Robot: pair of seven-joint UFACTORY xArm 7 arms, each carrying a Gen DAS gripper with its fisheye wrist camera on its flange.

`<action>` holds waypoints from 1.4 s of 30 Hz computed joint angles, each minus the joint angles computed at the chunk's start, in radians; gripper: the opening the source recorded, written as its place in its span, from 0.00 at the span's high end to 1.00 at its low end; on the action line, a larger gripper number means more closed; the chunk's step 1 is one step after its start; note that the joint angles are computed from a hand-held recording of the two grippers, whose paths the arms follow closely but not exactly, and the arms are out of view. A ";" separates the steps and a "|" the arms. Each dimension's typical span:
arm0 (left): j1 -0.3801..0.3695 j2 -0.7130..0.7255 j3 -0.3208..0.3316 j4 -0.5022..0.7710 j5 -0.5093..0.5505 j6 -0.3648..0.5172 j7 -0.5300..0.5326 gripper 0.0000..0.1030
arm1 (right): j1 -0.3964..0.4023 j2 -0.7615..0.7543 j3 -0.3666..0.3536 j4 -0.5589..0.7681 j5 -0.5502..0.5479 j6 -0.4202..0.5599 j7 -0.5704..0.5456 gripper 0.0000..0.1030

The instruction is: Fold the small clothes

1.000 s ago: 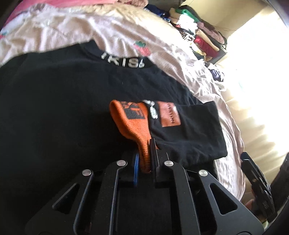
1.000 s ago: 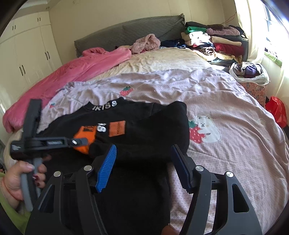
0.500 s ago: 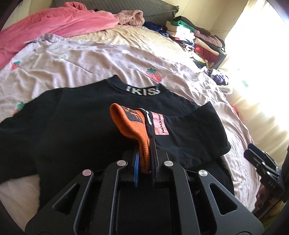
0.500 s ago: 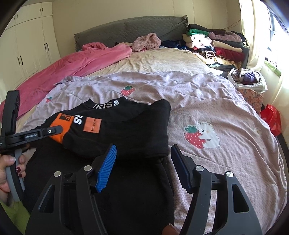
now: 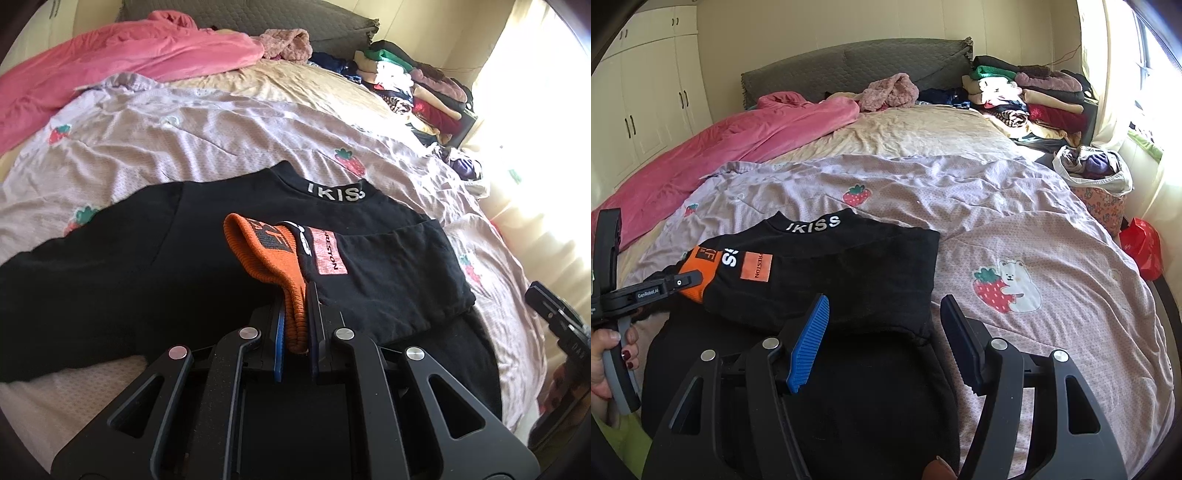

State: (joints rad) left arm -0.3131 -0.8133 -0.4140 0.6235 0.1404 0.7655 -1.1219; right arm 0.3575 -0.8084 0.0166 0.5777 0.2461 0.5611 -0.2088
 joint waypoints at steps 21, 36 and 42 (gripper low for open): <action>0.004 -0.126 0.041 -0.094 -0.026 0.065 0.047 0.96 | -0.075 0.137 0.044 0.047 -0.082 -0.019 0.084 0.40; 0.004 -0.094 0.015 -0.083 -0.017 0.034 0.058 0.96 | -0.036 0.520 0.033 0.205 0.031 -0.052 0.079 0.72; 0.008 -0.076 0.009 -0.064 -0.003 -0.012 0.059 0.96 | -0.025 0.475 -0.024 0.181 0.196 -0.078 -0.116 0.87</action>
